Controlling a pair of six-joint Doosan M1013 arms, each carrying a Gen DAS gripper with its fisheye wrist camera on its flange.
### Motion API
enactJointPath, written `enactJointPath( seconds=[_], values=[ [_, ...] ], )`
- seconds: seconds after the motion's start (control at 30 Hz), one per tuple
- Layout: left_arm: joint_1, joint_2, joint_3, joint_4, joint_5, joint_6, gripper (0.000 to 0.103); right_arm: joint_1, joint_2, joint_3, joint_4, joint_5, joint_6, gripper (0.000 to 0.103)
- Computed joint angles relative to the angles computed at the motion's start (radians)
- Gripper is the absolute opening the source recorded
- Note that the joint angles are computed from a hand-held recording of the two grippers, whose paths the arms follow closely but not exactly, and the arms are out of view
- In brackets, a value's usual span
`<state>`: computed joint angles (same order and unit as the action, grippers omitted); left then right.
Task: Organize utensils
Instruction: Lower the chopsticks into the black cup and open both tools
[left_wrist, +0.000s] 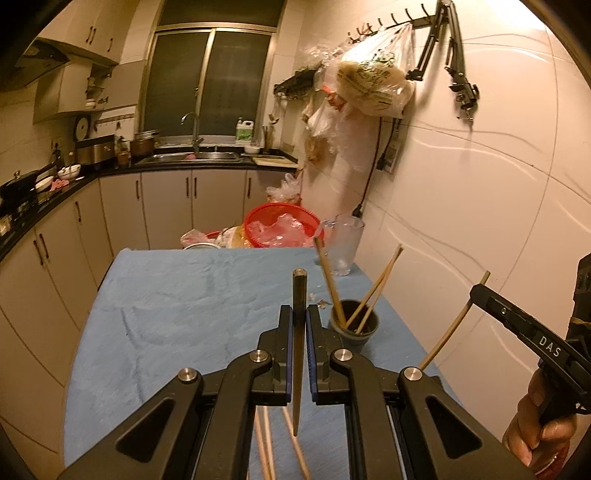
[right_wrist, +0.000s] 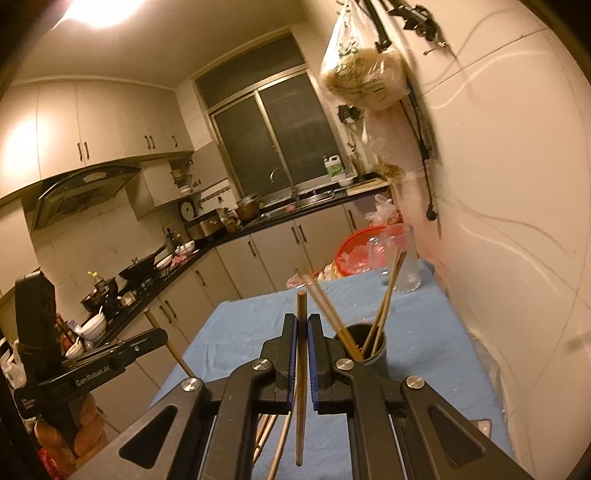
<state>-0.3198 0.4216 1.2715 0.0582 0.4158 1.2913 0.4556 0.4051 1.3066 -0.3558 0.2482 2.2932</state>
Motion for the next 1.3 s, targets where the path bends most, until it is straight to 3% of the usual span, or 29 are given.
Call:
enactJointPath(
  seconds=[0.43,0.73,0.83,1.07,1.3],
  values=[
    [-0.025,0.062,-0.159,-0.051,0.031,0.083,0.007,-0.033,0.012,-0.086,-0.229,0.027,0.202,0.006],
    [-0.029,0.161,-0.339,-0.093,0.069,0.091,0.007,-0.051,0.075,-0.207,-0.294,0.064,0.262,0.006],
    [-0.029,0.194,-0.378,-0.102,0.079,0.087,0.007,-0.060,0.107,-0.249,-0.227,0.086,0.197,0.006],
    [-0.019,0.287,-0.479,-0.142,0.183,0.078,0.007,-0.079,0.166,-0.296,-0.108,0.132,0.096,0.006],
    [-0.013,0.334,-0.525,-0.148,0.251,0.060,0.007,-0.096,0.211,-0.327,0.067,0.185,-0.043,0.006]
  ],
)
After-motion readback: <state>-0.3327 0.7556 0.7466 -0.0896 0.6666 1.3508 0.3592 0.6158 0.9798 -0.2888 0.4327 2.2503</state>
